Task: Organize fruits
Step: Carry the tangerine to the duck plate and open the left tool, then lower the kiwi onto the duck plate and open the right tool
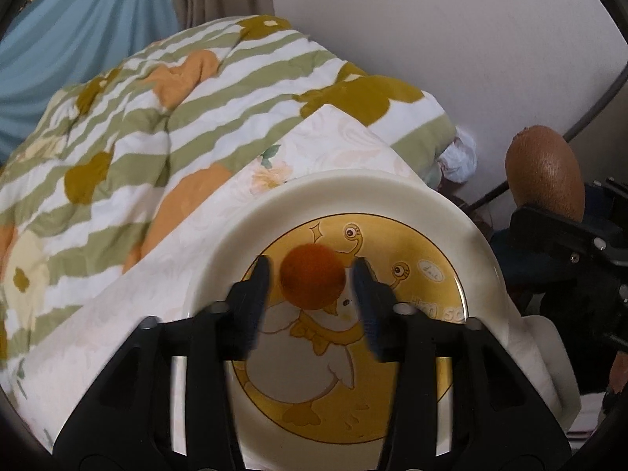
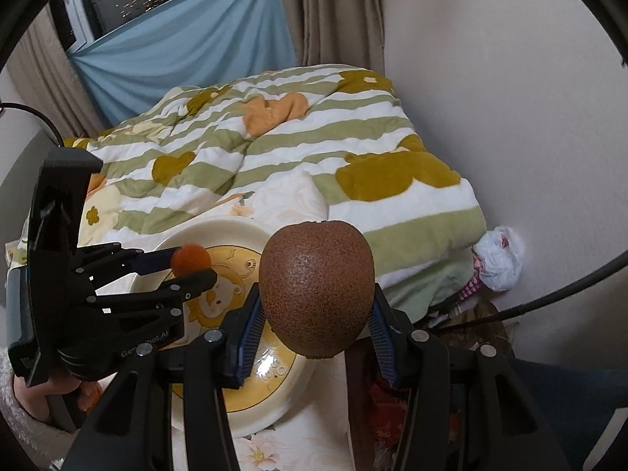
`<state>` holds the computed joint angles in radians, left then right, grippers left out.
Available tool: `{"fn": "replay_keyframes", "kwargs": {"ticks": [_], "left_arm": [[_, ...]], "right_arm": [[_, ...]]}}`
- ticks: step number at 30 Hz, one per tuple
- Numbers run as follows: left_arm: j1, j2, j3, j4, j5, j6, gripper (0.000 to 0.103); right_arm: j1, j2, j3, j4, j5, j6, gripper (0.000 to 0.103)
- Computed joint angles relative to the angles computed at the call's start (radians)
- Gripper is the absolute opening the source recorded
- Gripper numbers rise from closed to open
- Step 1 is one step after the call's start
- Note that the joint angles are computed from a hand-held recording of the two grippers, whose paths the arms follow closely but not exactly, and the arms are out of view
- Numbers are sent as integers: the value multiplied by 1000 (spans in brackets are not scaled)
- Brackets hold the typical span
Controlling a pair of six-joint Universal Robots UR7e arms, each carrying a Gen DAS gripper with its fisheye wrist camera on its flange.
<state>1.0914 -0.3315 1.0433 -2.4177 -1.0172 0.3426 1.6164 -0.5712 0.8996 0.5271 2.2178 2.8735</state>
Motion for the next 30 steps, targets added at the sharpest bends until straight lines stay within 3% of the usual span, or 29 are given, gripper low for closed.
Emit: {"fn": "replay_keyframes", "kwargs": {"ticks": [1, 2, 5, 15, 30], "left_arm": [[-4, -3, 11, -27, 13, 10, 97], [-8, -12, 33, -70, 15, 22, 103], [-11, -35, 57, -100, -8, 36, 103], [-10, -113, 128, -116, 57, -39, 103], [-13, -294, 366, -192, 179, -215, 103]], "right_arm": [[0, -2, 1, -2, 2, 1, 46], [0, -4, 3, -6, 3, 0, 46], [2, -14, 12, -15, 7, -5, 46], [5, 10, -35, 26, -22, -59, 46], [-2, 168, -228, 134, -63, -201, 46]]}}
